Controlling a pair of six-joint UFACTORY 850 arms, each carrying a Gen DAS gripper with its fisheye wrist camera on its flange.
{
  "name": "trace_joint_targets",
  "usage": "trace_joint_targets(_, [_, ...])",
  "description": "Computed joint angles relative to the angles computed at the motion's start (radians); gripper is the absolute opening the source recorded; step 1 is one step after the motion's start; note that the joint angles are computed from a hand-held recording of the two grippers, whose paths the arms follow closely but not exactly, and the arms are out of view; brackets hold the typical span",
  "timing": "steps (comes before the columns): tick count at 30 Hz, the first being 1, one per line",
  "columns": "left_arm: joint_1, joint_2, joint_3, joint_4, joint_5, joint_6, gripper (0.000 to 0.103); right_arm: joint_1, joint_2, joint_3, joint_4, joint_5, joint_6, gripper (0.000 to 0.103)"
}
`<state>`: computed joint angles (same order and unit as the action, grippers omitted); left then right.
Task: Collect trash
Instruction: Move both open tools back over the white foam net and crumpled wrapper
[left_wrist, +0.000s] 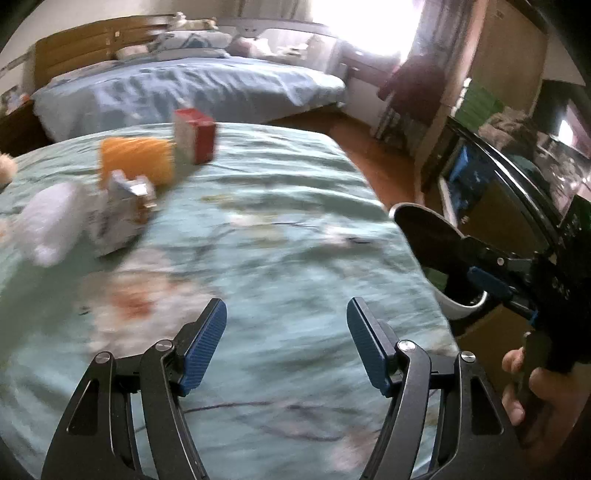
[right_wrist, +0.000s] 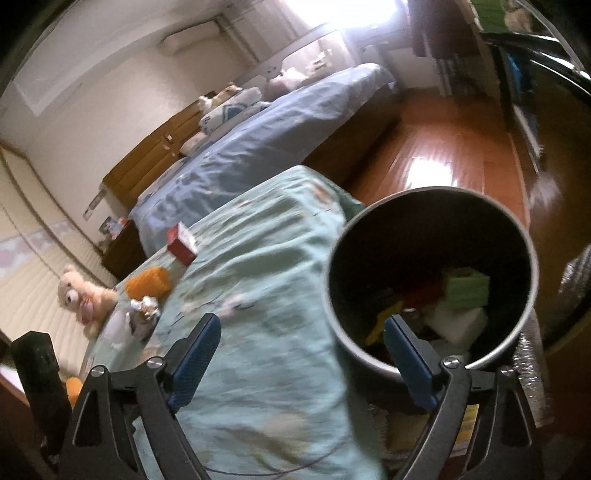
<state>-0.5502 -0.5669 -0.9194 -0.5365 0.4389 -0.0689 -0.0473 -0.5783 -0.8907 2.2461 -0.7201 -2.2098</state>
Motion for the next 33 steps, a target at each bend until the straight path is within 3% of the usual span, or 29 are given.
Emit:
trace_joint_targets(16, [0.095,0.093,0.197,0.007,0.097,-0.118,0.069,0.139,0.005,0.004,-0.009,0.006,-0.027,0.093])
trace_joint_targets(33, [0.194,0.127,0.26,0.004,0.122,-0.156,0.069,0.24,-0.042,-0.068,-0.069,0.035,0.006,0.093])
